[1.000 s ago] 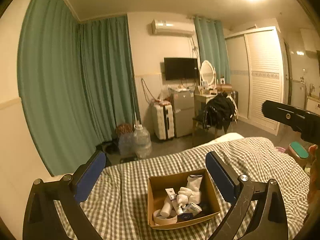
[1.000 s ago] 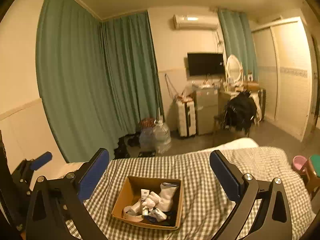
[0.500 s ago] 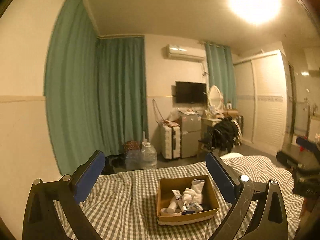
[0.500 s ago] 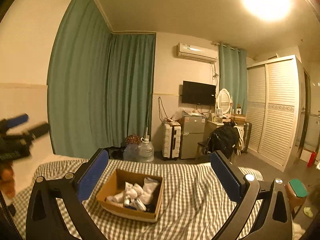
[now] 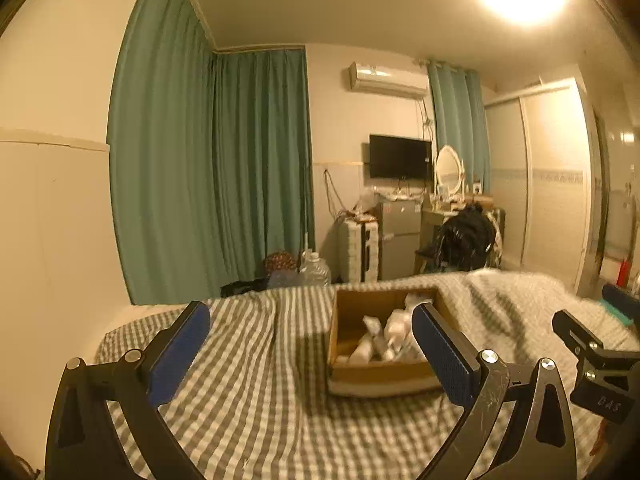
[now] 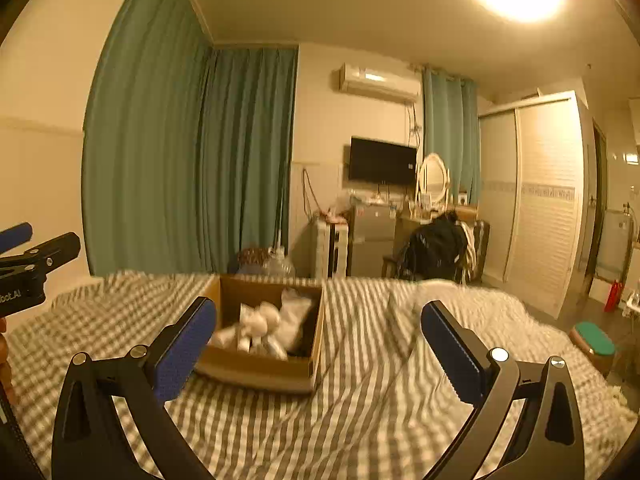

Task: Organize objects

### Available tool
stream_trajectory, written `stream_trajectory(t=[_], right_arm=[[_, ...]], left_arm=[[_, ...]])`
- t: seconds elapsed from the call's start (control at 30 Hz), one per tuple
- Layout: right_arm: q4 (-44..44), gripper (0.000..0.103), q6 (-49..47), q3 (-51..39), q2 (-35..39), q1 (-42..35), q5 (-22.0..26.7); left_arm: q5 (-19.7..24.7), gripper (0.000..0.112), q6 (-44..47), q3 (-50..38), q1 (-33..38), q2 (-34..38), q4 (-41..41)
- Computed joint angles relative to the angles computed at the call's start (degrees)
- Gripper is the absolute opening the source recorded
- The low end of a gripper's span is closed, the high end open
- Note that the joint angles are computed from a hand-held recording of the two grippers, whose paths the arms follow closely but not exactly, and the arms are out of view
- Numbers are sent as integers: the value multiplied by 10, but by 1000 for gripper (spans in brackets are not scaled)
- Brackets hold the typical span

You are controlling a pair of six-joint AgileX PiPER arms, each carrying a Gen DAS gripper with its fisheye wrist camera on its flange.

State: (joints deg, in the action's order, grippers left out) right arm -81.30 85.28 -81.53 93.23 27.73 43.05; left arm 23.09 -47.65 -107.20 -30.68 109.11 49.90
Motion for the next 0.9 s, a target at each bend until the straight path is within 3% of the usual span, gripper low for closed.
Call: stream_trajectory(t=[0.13,0.9], right_arm=[[7,103,16,8,25,-15,-24],[21,103,13,6,22,-4,-7]], left_arm=[[13,103,-55,37,-8,9,67],[5,103,34,42,0,9,-44]])
